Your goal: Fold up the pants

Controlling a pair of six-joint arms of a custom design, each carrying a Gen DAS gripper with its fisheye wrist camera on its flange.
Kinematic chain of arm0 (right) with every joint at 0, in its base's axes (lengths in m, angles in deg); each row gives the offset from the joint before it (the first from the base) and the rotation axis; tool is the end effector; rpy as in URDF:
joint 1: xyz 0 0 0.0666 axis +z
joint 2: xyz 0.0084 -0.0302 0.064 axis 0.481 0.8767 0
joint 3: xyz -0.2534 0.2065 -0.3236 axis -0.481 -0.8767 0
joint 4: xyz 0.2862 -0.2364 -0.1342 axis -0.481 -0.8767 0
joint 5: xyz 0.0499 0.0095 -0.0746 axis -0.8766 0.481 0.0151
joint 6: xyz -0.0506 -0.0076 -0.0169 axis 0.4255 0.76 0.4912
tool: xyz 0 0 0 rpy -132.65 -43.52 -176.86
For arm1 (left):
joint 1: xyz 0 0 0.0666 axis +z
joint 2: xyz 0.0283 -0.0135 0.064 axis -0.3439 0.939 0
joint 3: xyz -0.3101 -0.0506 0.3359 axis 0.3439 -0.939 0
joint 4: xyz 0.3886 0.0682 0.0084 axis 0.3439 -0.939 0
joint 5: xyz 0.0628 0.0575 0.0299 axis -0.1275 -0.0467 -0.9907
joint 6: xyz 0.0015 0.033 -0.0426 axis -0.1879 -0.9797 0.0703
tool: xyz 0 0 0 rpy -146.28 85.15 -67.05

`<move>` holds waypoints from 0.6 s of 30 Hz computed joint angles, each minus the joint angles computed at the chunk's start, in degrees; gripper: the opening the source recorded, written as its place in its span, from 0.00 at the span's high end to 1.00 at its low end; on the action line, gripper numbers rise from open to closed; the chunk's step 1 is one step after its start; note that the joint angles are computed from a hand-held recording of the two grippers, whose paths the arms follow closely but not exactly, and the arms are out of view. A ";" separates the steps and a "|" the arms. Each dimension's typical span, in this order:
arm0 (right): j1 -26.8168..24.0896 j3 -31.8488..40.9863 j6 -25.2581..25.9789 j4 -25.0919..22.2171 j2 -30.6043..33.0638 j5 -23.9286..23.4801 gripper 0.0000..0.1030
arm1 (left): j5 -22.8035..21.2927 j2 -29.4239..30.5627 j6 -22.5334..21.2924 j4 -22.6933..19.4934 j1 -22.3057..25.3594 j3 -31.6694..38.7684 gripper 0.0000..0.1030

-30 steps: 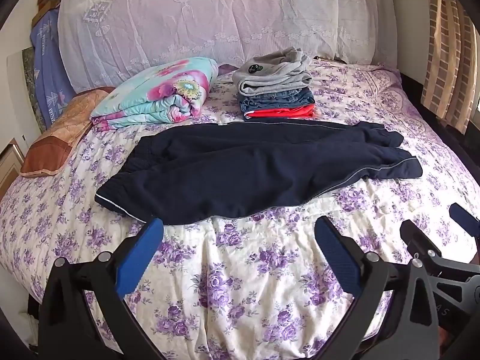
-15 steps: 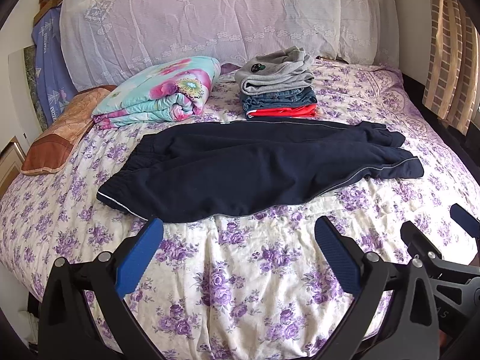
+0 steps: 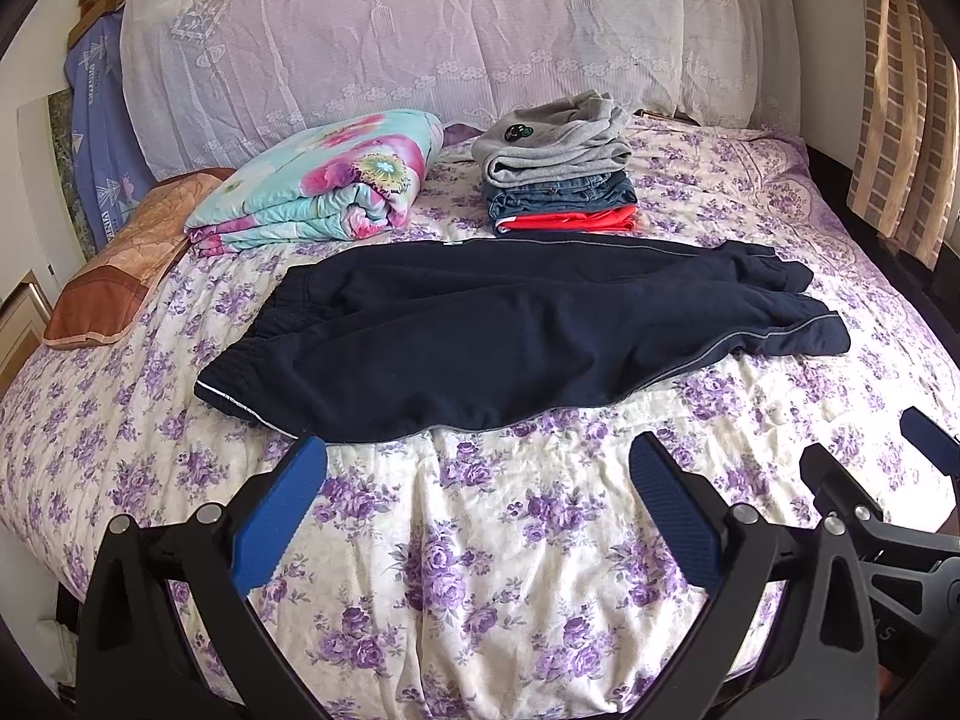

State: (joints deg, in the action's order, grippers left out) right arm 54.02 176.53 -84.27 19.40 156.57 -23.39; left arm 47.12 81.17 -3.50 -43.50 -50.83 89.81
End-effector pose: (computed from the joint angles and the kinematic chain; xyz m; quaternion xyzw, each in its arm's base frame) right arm 0.5885 0.2534 0.4735 0.1654 0.8857 -0.1107 0.4195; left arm 0.6646 -0.3870 0.4799 0.1561 0.8986 -0.0370 0.4084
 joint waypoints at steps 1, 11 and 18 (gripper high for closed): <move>-0.02 -0.02 0.02 0.04 -0.02 -0.05 0.03 | -0.07 -0.04 0.00 0.04 0.00 -0.10 0.05; 0.00 0.21 0.00 -0.13 0.12 -0.16 0.03 | 0.06 0.09 0.02 -0.19 0.05 0.20 0.05; -0.02 0.25 -0.03 -0.26 0.14 -0.17 0.03 | 0.06 0.09 0.14 -0.41 0.17 -0.01 0.05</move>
